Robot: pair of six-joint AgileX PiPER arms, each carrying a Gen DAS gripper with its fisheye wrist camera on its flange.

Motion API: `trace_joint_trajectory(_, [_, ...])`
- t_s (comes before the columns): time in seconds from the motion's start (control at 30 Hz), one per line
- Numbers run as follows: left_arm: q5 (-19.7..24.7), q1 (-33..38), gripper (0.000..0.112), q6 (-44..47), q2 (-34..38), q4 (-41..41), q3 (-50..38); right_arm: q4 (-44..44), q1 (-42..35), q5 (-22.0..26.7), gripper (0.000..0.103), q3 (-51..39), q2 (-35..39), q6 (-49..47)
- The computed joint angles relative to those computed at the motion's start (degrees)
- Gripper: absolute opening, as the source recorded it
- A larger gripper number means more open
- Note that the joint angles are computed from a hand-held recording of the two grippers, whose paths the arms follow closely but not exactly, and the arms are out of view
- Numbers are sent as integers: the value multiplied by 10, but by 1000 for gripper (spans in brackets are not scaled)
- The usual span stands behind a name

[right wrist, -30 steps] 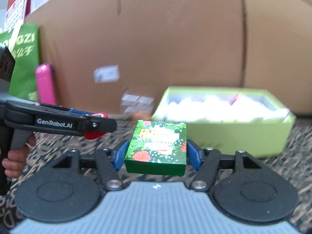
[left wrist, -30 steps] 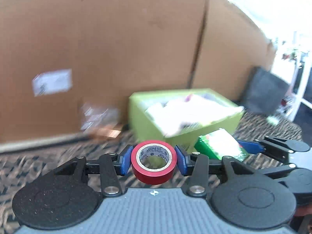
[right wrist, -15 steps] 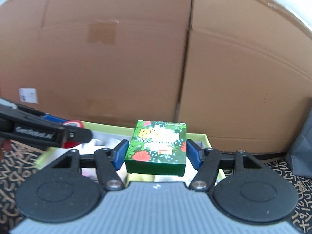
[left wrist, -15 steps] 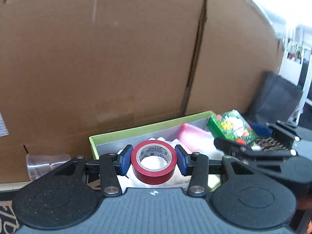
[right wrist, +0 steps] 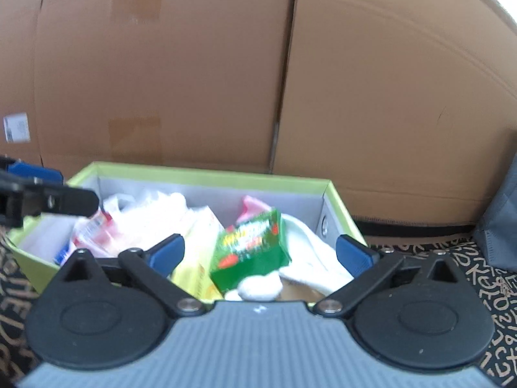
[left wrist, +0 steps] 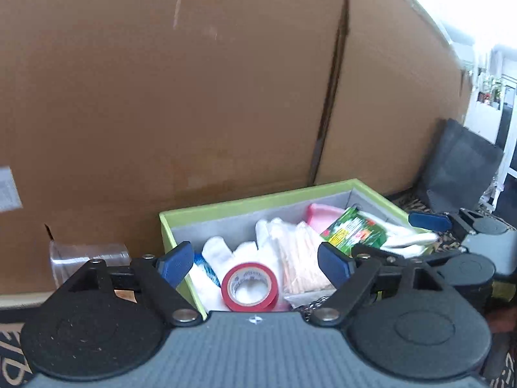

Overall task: Organize objects
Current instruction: 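Move both open tools back toward the clear cup and copper box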

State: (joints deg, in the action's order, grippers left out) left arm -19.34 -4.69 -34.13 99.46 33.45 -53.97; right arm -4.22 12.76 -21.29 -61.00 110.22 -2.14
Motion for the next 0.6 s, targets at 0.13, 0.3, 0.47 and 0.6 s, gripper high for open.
trace_joint_trajectory(0.13, [-30, 12, 88, 89, -55, -93, 55, 5, 26, -59, 103, 72, -67, 8])
trace_joint_trajectory(0.3, [-75, 74, 89, 94, -129, -117, 153, 43, 100, -112, 86, 145, -120, -24])
trace_joint_trajectory(0.47, [-113, 173, 89, 54, -157, -57, 222, 43, 201, -95, 70, 123, -80, -30])
trace_joint_trajectory(0.6, [-124, 241, 89, 1, -152, 21, 237, 98, 273, -77, 64, 74, -13, -69])
